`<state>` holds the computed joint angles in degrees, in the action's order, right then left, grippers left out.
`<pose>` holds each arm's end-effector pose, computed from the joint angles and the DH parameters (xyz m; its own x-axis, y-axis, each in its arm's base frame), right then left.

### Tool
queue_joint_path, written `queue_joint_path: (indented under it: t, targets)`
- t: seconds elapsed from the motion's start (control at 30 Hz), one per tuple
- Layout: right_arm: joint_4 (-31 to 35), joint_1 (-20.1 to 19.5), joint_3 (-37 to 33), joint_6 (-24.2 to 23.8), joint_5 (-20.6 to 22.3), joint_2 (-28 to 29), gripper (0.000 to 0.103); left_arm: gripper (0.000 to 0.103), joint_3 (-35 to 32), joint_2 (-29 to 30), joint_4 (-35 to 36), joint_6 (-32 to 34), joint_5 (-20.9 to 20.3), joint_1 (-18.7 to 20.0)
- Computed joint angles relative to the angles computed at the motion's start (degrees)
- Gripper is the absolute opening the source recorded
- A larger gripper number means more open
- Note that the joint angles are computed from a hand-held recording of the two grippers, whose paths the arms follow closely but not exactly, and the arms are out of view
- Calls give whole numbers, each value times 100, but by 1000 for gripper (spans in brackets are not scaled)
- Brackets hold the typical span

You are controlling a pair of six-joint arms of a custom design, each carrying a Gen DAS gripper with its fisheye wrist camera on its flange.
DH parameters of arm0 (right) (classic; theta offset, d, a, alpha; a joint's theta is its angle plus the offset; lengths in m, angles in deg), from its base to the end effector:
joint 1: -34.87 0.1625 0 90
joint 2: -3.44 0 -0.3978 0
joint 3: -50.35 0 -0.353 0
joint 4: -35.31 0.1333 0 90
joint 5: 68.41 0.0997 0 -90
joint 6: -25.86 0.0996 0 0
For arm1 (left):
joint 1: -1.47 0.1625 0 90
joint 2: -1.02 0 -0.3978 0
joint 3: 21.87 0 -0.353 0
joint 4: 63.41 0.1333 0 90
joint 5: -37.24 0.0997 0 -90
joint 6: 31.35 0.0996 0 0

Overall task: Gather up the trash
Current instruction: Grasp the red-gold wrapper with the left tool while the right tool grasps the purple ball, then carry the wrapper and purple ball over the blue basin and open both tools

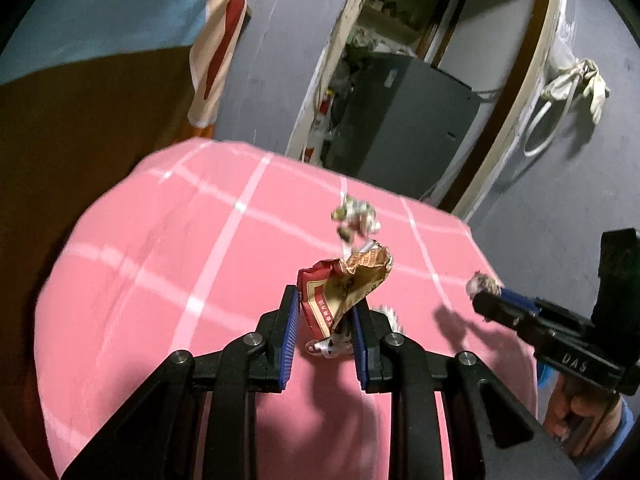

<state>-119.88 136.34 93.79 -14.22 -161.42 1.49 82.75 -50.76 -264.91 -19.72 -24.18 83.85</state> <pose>0.2833 -0.7520 -0.1088 -0.6348 -0.7139 0.2956 -0.7722 0.5721 -0.2766 0.1017 -0.6047 0.2334 -0.8917 -0.1787 -0.4159 0.2539 0.5631 -0.7864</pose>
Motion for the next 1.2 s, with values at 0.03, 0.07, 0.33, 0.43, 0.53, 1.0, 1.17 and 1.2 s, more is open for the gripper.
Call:
queue_joint_path:
  t: [0.03,0.07,0.33,0.43,0.53,1.0,1.17,1.2]
  targets:
    - [-49,-14,136,-2,5,-73,28,21,79,-19,-26,-30,22,-15]
    - [-85,-24,241,5,7,-122,28,21,142,-41,-45,-48,19,-22]
    - [-449,-98,1138,24,-79,-494,28,21,745,-240,-207,-121,36,-189]
    - [-650,-136,1497,32,-99,-649,28,21,944,-305,-322,-148,28,-244]
    - [-835,-165,1799,51,-101,-790,28,21,1103,-318,-467,-109,79,-299]
    - [-1857,-301,2960,39,195,-1350,28,19,1539,-128,-1543,282,129,-576]
    - [-2667,-351,3438,-35,497,-1620,28,19,1461,52,-1986,505,-43,-753]
    - [-2828,-357,3511,-52,556,-1662,28,19,1417,97,-2059,549,-86,-796]
